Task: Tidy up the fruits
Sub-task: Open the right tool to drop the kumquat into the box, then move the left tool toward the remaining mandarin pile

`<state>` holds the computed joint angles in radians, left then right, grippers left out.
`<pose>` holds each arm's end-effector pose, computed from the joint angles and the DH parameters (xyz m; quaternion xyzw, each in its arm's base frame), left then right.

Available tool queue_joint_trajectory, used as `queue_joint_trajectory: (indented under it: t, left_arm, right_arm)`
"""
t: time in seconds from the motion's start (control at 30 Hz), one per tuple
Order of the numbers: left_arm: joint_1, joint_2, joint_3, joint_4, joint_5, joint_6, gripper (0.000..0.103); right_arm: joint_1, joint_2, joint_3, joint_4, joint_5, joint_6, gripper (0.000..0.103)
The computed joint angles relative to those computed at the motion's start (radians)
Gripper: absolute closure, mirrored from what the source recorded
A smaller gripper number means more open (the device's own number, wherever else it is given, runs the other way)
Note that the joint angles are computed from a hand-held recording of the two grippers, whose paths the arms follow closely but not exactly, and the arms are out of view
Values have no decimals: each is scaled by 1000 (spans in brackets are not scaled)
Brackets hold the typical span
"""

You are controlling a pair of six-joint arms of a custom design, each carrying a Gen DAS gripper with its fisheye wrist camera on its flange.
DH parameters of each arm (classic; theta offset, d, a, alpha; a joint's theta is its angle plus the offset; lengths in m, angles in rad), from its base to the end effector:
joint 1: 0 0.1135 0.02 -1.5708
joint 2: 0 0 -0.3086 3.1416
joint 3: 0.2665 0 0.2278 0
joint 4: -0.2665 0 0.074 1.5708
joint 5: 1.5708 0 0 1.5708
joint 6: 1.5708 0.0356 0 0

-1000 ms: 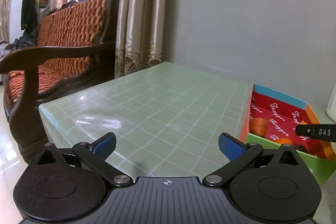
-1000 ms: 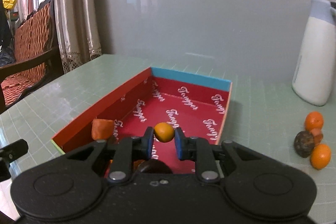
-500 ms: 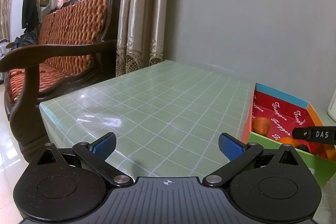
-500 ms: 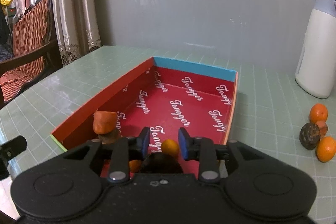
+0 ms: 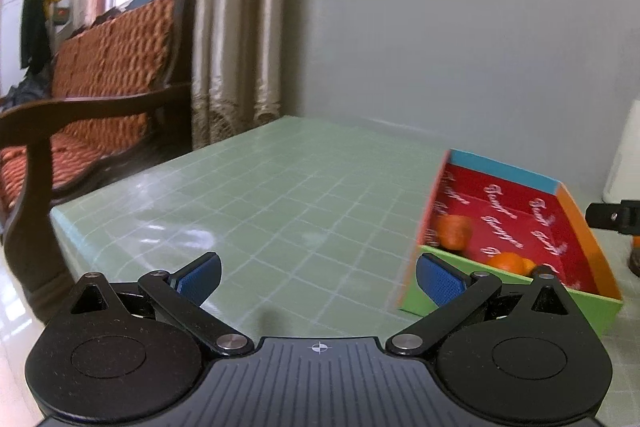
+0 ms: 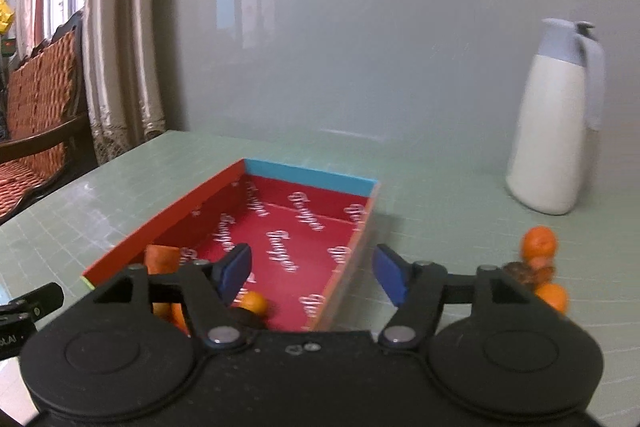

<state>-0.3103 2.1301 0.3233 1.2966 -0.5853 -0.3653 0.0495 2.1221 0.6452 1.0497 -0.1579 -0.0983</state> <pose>0.2737 -0.0671 0.0968 -0.1686 0.8217 0.0743 0.5394 0.3606 0.0235 0.1180 -0.1045 0.8329 0.0531 0.5409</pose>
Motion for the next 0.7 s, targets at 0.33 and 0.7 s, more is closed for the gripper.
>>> queue_joint_trajectory:
  t: [0.33, 0.7]
  left_arm:
    - [-190, -69, 128, -164, -55, 80, 0]
    - [-368, -45, 391, -378, -31, 156, 0]
  right_arm:
    - [-207, 35, -58, 130, -21, 9, 26]
    - [-460, 97, -73, 189, -45, 77, 26]
